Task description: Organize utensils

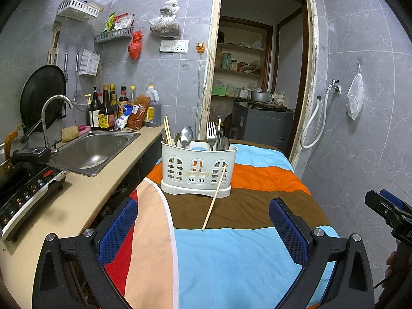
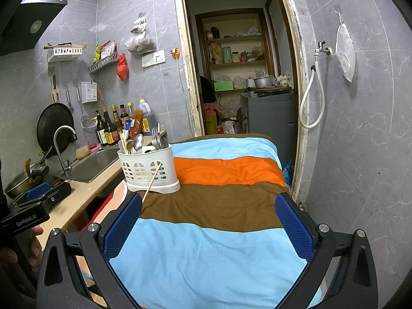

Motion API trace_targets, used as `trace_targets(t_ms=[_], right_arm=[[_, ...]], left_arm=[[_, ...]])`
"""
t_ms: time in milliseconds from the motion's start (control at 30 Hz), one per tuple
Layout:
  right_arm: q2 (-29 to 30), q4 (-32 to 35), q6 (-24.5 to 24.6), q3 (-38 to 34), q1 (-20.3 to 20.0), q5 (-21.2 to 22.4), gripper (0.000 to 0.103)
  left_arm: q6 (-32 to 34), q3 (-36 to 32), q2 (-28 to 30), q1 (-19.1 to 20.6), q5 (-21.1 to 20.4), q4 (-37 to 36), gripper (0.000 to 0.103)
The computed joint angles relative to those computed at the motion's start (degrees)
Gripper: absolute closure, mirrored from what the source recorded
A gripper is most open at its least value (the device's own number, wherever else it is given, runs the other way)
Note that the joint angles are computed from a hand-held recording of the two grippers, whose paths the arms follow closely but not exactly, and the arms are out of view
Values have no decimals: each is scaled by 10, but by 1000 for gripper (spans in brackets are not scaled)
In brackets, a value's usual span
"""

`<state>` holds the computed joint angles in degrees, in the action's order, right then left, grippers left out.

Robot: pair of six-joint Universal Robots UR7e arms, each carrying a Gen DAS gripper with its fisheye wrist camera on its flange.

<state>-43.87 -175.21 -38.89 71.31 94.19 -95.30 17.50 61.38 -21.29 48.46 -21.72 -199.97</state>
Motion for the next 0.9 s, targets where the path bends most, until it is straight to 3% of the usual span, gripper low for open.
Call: trace_targets(t_ms=[900], right_arm=[[-1, -2, 0, 3, 1, -1, 2]], left_arm=[[18, -4, 1, 0, 4, -10, 0]])
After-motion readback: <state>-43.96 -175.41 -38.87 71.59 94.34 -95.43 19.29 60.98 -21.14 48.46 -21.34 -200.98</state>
